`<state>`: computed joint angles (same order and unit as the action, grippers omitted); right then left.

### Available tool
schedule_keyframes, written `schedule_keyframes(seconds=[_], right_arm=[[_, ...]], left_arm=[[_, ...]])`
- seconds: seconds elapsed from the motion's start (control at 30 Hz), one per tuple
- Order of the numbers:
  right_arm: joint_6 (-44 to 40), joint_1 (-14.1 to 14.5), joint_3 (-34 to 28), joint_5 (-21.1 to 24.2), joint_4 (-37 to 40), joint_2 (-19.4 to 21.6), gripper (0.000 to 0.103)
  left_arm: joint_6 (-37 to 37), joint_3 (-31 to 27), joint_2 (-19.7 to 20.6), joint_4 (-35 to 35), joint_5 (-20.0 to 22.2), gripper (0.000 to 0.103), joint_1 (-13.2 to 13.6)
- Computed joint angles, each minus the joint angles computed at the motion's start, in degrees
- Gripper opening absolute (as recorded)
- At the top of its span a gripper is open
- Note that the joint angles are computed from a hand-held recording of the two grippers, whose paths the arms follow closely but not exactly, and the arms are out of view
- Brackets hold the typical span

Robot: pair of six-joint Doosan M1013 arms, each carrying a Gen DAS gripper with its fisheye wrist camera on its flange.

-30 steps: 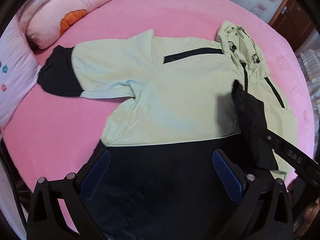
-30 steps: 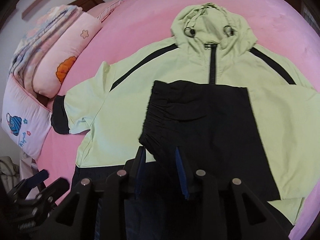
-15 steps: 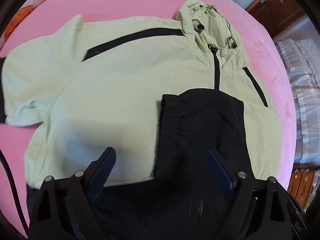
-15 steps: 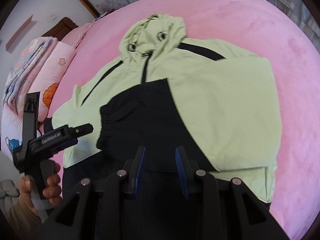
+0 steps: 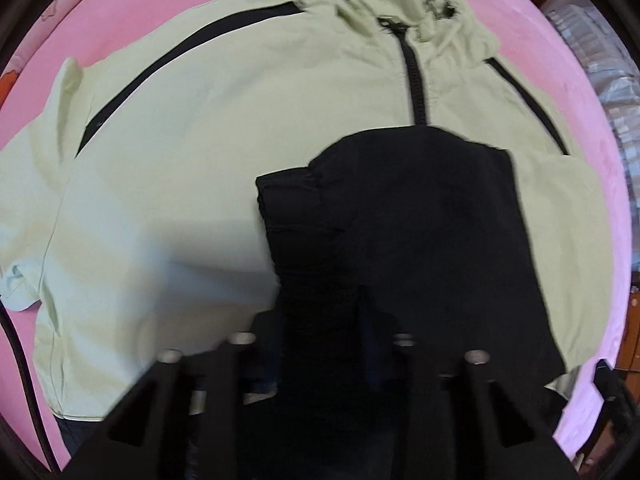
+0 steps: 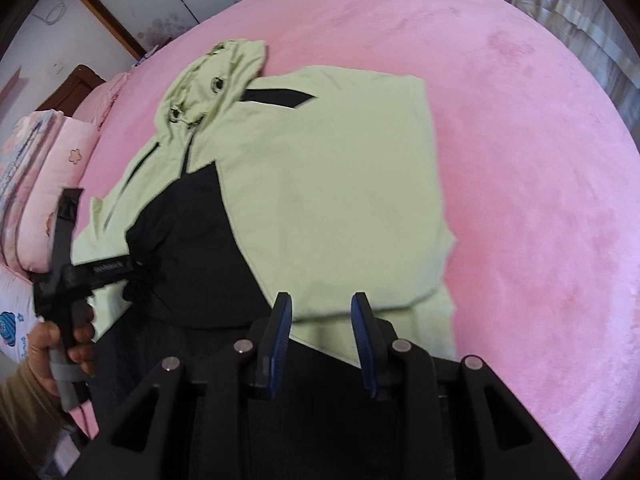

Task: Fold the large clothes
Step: 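Lift the black cuff with the right tool and fold the sleeve across the jacket body, then lay the cuff on the jacket front and open the right tool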

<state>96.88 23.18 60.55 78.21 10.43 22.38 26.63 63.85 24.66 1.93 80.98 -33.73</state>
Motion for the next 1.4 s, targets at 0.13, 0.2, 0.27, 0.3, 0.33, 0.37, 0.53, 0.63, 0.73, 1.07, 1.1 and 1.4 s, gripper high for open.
schedule_keyframes(seconds=[0.13, 0.2, 0.27, 0.3, 0.33, 0.37, 0.53, 0.63, 0.73, 1.07, 1.1, 1.4], right_arm=[[-1.91, -0.07, 3.71, 0.33, -4.06, -1.95, 0.031], [-1.84, -0.15, 5.06, 0.03, -5.27, -2.58, 0.031], [-0.78, -0.32, 6.04, -0.44, -5.97, -2.95, 0.035], [-0.17, -0.36, 6.43, -1.05, -6.03, -3.07, 0.036], [0.4, -0.33, 6.65, -1.68, -6.05, -3.1, 0.037], [0.87, -0.33, 6.57, -2.43, -6.04, -2.85, 0.038], [1.17, 0.21, 4.62, -5.67, -7.66, -0.46, 0.038], [1.46, 0.57, 3.12, -6.69, -8.84, 1.06, 0.038], [2.98, 0.86, 2.55, -8.42, -10.08, 1.5, 0.038], [3.82, 1.79, 2.27, -6.47, -13.2, 2.24, 0.044], [3.75, 1.71, 2.07, -6.02, -13.0, 2.29, 0.044], [1.45, -0.35, -0.49, -5.86, -4.05, 0.53, 0.047]], left_arm=[[-0.94, -4.0, 0.89, 3.1, 0.89, 0.022, -0.69], [-1.35, -6.26, 1.27, 5.06, 0.65, 0.022, -1.01], [-1.59, -8.44, 1.53, 7.06, -0.11, 0.022, -1.27], [-1.48, -9.76, 1.75, 8.26, -0.6, 0.022, -1.37], [-1.22, -11.08, 2.03, 9.26, -0.89, 0.022, -1.39], [-1.04, -12.05, 2.27, 9.87, -1.23, 0.022, -1.37], [0.97, -16.96, 3.67, 12.29, -3.0, 0.022, -0.85], [2.16, -19.37, 4.71, 15.61, -2.38, 0.022, -1.1], [1.88, -20.49, 4.98, 19.23, -0.28, 0.022, -1.28], [0.55, -8.83, 4.71, 11.83, 5.92, 0.023, 2.17], [1.55, -8.34, 5.0, 11.22, 6.26, 0.026, 2.25], [4.09, -5.63, 2.28, 9.33, 2.54, 0.057, 3.97]])
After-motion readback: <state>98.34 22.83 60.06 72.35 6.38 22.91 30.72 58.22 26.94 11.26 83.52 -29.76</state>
